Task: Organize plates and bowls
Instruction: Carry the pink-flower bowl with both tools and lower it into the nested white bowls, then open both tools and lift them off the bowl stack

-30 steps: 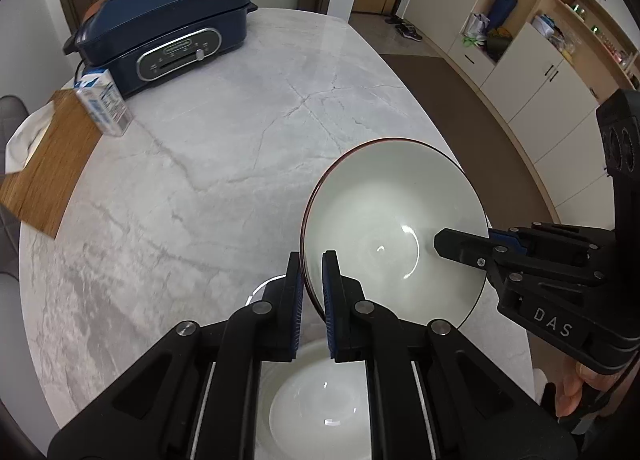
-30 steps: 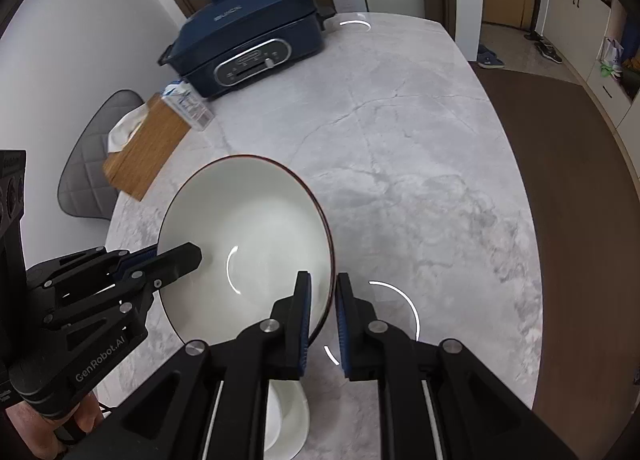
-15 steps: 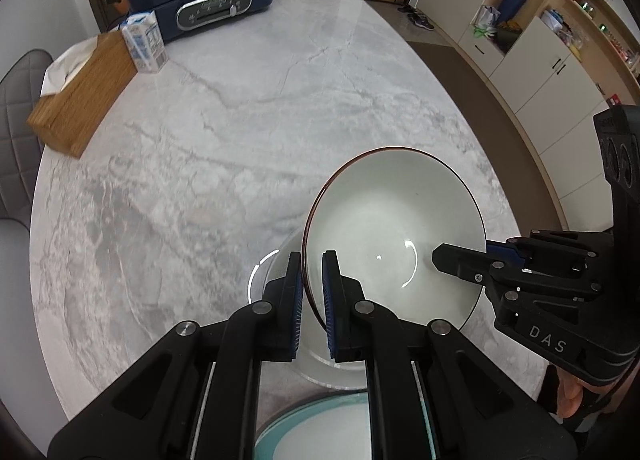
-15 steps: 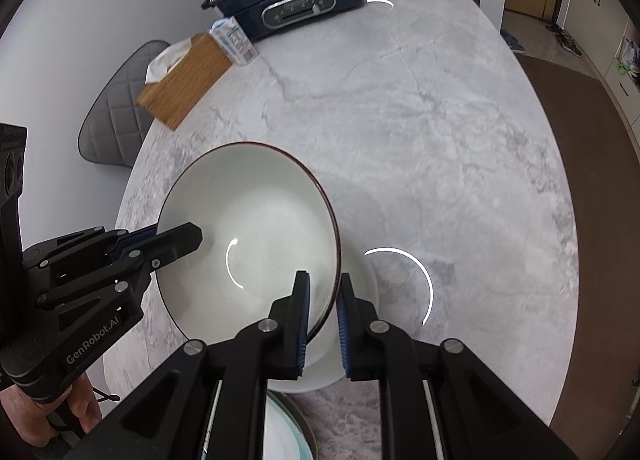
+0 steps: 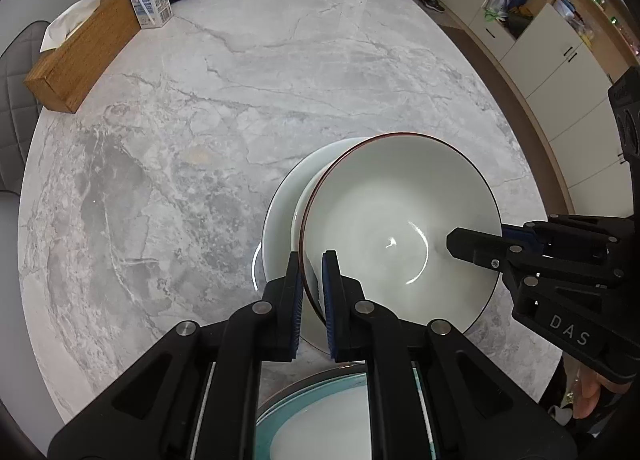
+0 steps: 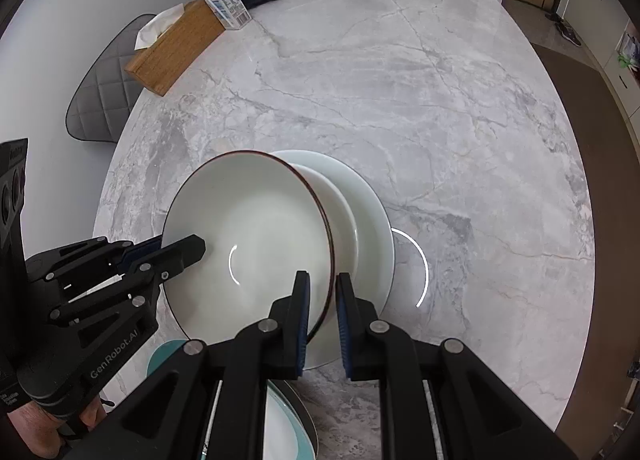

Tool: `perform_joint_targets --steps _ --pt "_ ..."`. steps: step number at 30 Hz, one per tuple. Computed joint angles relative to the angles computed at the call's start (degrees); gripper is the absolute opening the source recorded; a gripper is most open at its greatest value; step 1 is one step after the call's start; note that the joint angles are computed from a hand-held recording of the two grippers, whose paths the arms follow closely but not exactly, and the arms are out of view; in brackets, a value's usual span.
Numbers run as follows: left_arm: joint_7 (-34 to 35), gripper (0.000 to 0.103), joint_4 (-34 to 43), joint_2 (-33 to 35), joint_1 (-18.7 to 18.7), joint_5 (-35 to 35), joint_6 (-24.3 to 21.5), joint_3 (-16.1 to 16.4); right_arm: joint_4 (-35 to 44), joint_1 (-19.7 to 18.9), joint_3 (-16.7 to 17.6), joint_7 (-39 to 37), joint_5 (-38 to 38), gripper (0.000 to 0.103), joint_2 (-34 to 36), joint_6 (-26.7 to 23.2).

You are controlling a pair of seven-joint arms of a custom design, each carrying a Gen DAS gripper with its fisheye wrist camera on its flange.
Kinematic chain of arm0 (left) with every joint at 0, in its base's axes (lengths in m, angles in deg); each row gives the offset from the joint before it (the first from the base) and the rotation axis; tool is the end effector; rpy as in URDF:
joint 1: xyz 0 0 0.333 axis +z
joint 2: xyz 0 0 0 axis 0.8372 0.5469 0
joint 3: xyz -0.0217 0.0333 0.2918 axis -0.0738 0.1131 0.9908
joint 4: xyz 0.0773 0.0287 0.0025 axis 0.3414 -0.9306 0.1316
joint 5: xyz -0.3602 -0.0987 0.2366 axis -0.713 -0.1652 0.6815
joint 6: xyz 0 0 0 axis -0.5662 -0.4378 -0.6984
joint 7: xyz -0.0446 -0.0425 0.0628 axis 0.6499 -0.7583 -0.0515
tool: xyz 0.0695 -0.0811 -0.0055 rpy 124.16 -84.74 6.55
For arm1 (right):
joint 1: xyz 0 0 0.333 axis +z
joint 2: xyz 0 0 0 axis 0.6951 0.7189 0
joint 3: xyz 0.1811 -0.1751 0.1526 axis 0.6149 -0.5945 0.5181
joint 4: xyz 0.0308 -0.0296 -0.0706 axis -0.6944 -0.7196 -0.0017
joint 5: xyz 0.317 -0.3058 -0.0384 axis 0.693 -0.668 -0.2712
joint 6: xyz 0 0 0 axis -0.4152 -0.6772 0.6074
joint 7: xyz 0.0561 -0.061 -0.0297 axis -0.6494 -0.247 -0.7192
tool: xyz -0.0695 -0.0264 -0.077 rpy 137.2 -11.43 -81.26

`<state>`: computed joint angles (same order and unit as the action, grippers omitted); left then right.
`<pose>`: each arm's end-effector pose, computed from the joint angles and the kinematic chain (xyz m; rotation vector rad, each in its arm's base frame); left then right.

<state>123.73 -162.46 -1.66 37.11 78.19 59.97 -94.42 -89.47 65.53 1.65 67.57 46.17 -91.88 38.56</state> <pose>0.4673 -0.3635 0.5045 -1.7286 2.4687 -0.5014 0.4291 0.1910 0.5347 -1.9170 2.0144 -0.0596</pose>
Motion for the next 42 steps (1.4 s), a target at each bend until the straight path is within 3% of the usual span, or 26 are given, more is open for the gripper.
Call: perform_joint_targets --steps 16,18,20,22,24,32,37,42 --pt "-1.49 0.010 0.03 1.31 0.19 1.67 0.70 0.03 1.79 -0.25 0.71 -0.29 -1.77 0.018 2.34 -0.90" --pt "-1.97 0.013 -0.32 1.07 0.21 1.81 0.99 0.03 2.01 -0.27 0.79 -0.40 -1.99 0.026 2.37 -0.96" --pt "-2.45 0.025 -0.35 1.12 0.27 2.12 0.81 0.02 2.28 -0.17 1.00 -0.67 -2.29 0.036 2.47 -1.20" --pt "-2.81 0.053 -0.98 0.69 0.32 2.25 1.58 0.03 2.52 -0.04 1.21 -0.89 -2.59 0.046 2.50 -1.30" --pt "-3.32 0.053 -1.62 0.11 0.43 2.33 2.13 0.11 2.85 -0.19 1.61 -0.77 -3.57 0.052 2.69 -1.93" --pt "-3.43 0.053 -2.66 -1.15 0.63 1.06 2.65 0.24 2.30 0.02 1.41 -0.90 -3.17 0.054 2.40 -2.49" --pt "-2.70 0.055 -4.22 -3.27 0.72 -1.37 3.82 0.78 1.06 -0.28 1.24 0.45 -3.06 0.074 0.19 -1.12" --pt "-0.83 0.077 -7.68 -7.74 1.23 -5.46 6.00 1.97 -2.66 -1.17 0.15 1.92 -2.70 0.103 -5.35 3.75"
